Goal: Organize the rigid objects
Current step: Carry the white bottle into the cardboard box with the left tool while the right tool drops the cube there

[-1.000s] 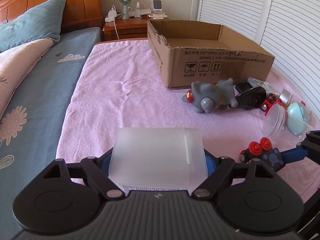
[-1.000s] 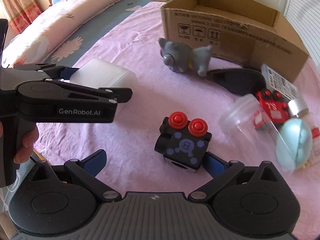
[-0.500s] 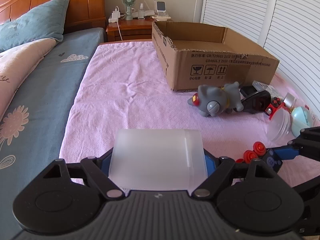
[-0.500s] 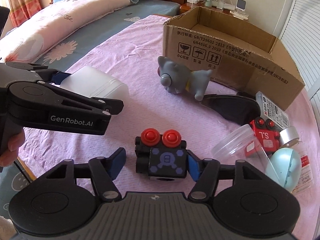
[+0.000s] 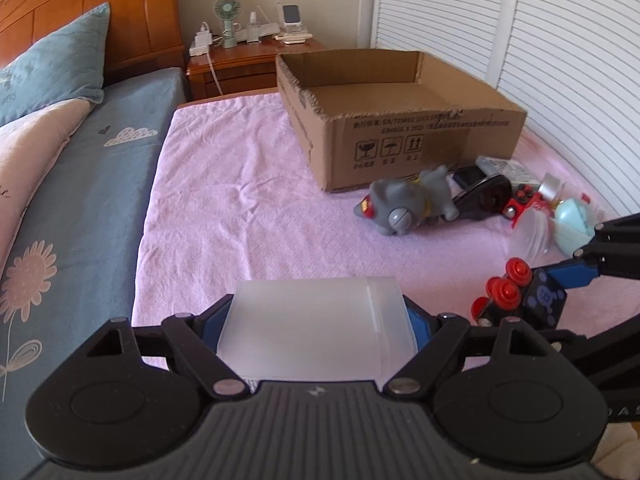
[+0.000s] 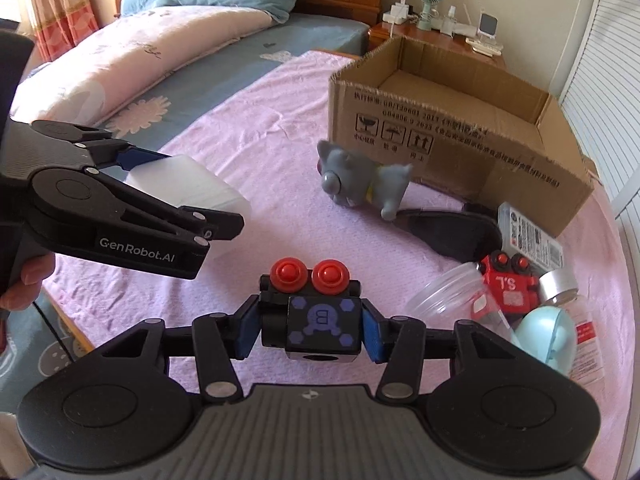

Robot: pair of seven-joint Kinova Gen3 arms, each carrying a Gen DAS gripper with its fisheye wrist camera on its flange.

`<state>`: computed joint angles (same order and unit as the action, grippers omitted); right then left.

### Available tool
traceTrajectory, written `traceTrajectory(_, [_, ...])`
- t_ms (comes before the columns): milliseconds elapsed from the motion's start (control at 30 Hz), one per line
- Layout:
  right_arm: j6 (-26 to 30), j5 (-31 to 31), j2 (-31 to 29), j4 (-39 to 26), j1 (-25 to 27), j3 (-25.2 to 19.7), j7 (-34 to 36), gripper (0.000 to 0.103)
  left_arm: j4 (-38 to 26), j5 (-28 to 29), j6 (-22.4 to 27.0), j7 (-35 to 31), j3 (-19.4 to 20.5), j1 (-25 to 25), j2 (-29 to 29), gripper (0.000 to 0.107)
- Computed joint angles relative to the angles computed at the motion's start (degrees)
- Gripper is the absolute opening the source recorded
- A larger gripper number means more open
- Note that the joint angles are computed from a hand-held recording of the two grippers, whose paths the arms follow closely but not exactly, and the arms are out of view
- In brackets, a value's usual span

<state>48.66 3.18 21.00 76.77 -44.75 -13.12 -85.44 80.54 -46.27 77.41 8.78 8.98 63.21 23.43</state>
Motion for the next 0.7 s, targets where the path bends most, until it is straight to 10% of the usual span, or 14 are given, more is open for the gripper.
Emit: traceTrajectory(700, [4.67, -3.86, 8.0, -21.76, 7.0, 3.53, 7.63, 0.056, -25.18, 5.78, -7.07, -33.63, -7.43, -15.88, 8.78, 0.083])
